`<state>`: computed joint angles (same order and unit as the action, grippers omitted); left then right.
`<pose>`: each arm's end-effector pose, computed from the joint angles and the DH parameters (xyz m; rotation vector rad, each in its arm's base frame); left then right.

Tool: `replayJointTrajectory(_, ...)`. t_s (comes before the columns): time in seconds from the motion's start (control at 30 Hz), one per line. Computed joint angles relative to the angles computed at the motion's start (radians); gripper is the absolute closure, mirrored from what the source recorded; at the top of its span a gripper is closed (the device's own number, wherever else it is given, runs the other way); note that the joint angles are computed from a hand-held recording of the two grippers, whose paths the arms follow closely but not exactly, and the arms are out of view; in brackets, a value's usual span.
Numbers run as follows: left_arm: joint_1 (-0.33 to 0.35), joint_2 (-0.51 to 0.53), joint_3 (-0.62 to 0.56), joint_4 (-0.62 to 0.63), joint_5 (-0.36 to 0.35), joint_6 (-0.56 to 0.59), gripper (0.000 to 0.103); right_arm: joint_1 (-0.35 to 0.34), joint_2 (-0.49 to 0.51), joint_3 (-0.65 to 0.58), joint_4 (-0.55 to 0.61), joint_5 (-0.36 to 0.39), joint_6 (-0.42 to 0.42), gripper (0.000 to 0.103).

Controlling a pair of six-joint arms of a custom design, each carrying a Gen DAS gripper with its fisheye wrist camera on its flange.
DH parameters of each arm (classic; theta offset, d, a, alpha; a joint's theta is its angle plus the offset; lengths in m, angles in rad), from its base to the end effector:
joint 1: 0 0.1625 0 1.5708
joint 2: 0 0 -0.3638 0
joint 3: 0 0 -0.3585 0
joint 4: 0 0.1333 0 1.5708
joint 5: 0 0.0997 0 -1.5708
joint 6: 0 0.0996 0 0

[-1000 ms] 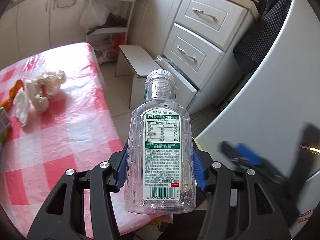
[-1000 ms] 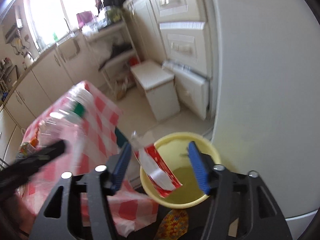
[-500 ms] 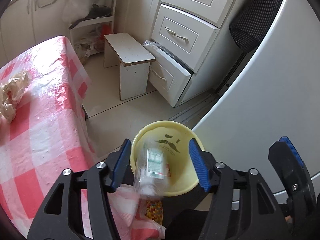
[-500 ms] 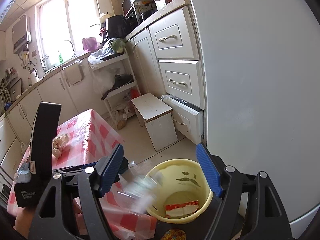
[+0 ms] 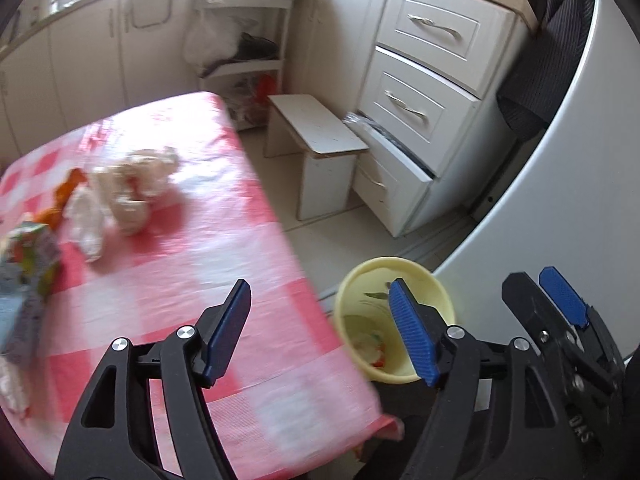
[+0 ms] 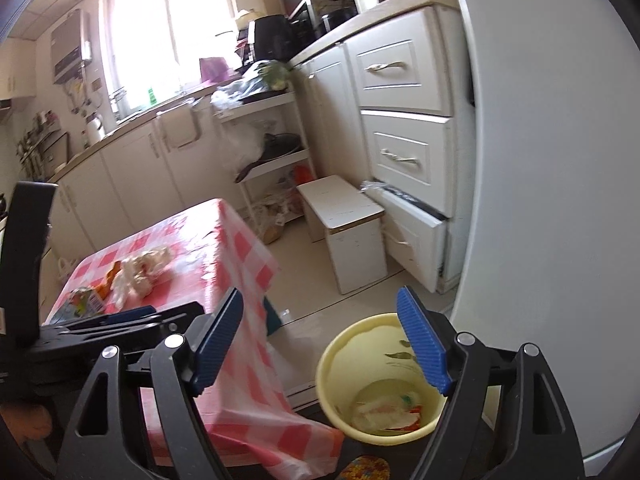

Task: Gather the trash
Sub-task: 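Grasp the blue milk carton with the right gripper while the left gripper grasps the white tissue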

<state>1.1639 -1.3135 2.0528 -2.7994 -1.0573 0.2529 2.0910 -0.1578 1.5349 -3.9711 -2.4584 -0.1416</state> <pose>-0.0251 -0.5187 0.2431 0.6771 2.5005 -0.6956 0.3140 -0.4354 -0.0797 0.1526 -2.1751 1.3501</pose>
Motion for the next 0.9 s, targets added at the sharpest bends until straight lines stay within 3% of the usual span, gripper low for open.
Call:
replayJointTrajectory(0.23,0.023,-0.117,0.046,-0.048,0.091,0.053,0.027,0.024,0.041,-0.092,0.146,0.061,0.006,0.026)
replayJointTrajectory(0.4,0.081,-0.19,0.051,-0.104,0.158,0.082,0.026,0.046,0.094,-0.195,0.275,0.108,-0.007,0.024)
replayJointTrajectory(0.57,0.159,-0.184,0.001,-0.232,0.26,0.092,0.024,0.071,0.156,-0.311,0.403,0.164,-0.04,0.023)
replayJointTrajectory(0.67,0.224,-0.155,-0.061,-0.222,0.298,0.071,0.024,0.083,0.192,-0.381,0.475,0.199,-0.055,0.023)
replayJointTrajectory(0.73,0.26,-0.15,-0.089,-0.191,0.279,0.049,0.02,0.09,0.217,-0.43,0.514,0.219,-0.072,0.022)
replayJointTrajectory(0.9,0.303,-0.146,-0.122,-0.155,0.254,0.057,0.02,0.095,0.271,-0.541,0.597,0.249,-0.087,0.021)
